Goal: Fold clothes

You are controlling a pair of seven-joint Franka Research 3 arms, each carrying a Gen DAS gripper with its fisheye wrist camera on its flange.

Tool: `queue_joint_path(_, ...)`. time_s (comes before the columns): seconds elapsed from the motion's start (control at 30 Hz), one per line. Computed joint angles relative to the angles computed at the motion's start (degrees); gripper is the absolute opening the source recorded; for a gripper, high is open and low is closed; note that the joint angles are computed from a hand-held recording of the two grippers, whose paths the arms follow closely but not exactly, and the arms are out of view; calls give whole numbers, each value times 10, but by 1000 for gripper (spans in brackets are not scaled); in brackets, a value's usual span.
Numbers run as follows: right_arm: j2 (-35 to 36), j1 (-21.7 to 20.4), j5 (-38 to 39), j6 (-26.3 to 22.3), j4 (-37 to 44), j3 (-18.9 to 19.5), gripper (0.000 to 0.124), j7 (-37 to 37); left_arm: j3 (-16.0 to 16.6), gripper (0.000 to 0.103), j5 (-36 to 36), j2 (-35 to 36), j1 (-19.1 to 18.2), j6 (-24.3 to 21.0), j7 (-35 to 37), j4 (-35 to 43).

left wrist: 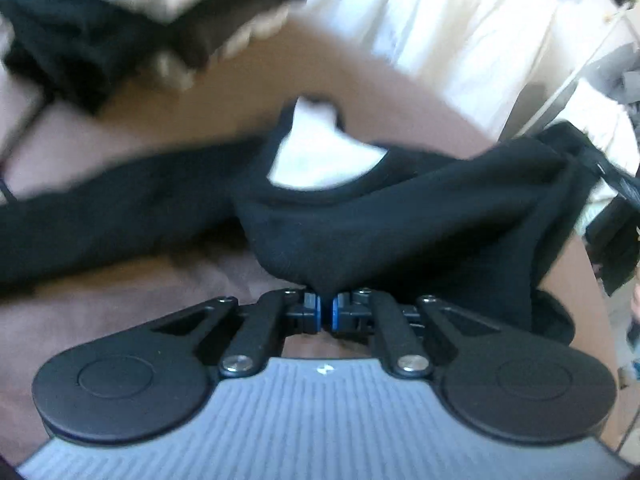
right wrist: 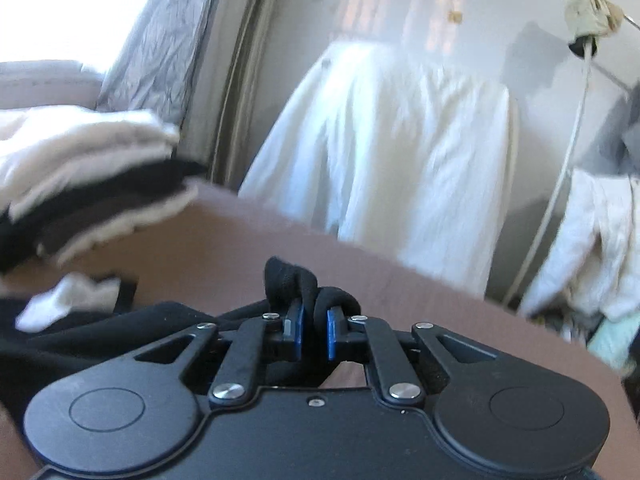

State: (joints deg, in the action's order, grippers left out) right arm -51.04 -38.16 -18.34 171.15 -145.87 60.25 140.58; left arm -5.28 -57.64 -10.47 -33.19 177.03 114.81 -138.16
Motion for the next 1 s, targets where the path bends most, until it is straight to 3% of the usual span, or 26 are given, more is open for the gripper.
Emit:
queue_joint_path(0.07,0,-34,-8,19,25,10,11,-5,-48,5,0,-44,28,73,-3,-34)
queue_joint_path(0.17,-4,-57,14,51,51,21,11,3,-195,5,62,-123,172,138,-71,-85)
queue_joint_path(0.2,-10,-54,28,60,54,22,11,8,-226,5,70,-151,208,145,-82,-99)
queue_joint_path(0.23,-14,-38,44,64,52,17,11,14,-237,4,67,-177,223,146,-86,-110)
queue_joint_path(0.33,2,46,15,63,36,-29,11,97,-181,4,71,-238,185,143,-113,-146)
queue_joint_path(0.4,31,146,143,64,-1,-65,15,38,-178,4,75,-296,210,115,-127,-170)
queue_joint_path(0.47,60,246,343,57,-38,-83,16,-104,-202,4,86,-349,258,82,-148,-193)
queue_joint_path(0.53,82,346,437,29,-71,-119,19,-163,-201,5,108,-385,287,2,-166,-205)
queue_joint_path(0.6,113,447,402,-25,-92,-182,19,-114,-177,5,147,-377,297,-112,-174,-190)
queue_joint_path(0.63,134,497,338,-58,-94,-228,19,-60,-166,5,169,-367,298,-167,-178,-183)
queue_joint_path(0.7,173,581,243,-125,-84,-307,20,15,-158,5,200,-349,294,-233,-196,-185)
queue_joint_path(0.77,182,600,222,-172,-73,-323,20,28,-155,5,222,-347,288,-265,-220,-201)
queue_joint_path(0.83,163,577,173,-200,-57,-306,26,60,-146,5,234,-343,273,-267,-233,-207)
queue_joint_path(1.0,162,532,76,-171,-27,-292,73,96,-112,6,241,-341,220,-205,-235,-219)
